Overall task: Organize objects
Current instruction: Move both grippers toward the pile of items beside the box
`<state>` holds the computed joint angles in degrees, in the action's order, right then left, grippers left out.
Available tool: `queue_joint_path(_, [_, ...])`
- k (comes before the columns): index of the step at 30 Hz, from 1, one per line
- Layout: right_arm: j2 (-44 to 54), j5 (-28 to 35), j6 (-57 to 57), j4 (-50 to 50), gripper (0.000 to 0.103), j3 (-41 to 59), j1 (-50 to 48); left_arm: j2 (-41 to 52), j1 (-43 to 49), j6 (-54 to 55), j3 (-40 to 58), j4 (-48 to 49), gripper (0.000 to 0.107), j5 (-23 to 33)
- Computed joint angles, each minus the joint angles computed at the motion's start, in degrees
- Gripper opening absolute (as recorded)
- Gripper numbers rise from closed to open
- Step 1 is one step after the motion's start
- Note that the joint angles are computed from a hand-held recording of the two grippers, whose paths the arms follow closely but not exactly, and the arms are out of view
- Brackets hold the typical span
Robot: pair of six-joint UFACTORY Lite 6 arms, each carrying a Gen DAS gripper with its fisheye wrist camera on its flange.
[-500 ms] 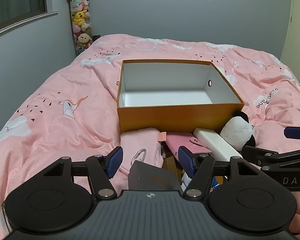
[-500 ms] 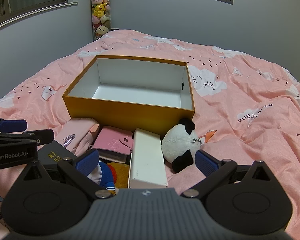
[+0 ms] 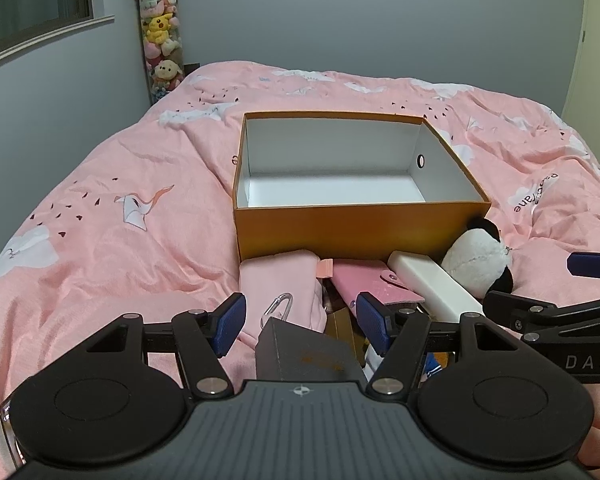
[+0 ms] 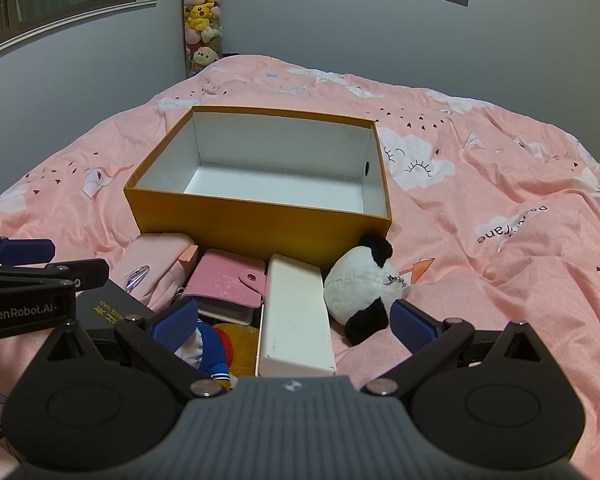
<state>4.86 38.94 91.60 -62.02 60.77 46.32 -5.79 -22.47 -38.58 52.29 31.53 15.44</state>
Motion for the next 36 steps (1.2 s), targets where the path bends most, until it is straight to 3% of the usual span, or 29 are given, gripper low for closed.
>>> queue_joint_path(10, [2.11, -2.44, -3.47, 2.24, 0.102, 1.73, -1.95, 3.36, 1.27, 8.86, 2.71, -8.45, 0.075, 0.37])
queue_joint_path(15, [3.46, -5.43, -6.41, 3.32, 0.101, 2.80, -3.77, 5.77, 3.33, 20.73, 4.88, -19.60, 0.071, 0.80])
queue_joint_path(22, [7.23, -10.07, -16.74, 10.44, 0.077, 6.26, -7.37, 9.51, 8.69, 45.40, 8.51, -43.59, 0.067, 3.57])
queue_joint_path(25, [9.56, -10.90, -21.71, 13.57, 0.071, 8.37, -8.65, 12.18, 10.95, 55.04, 11.13, -53.30, 0.066, 6.74])
queue_joint_path(30, [12.82, -13.97, -33.64, 24.46, 0.063, 11.90, -11.68, 15.77, 11.65, 56.78, 14.98, -54.96, 0.066, 10.97])
queue_joint_path(36, [14.08, -16.79, -43.99, 35.59, 0.062, 13.23, -12.49, 17.89, 12.31, 54.27, 16.66, -53.13, 0.068, 14.63])
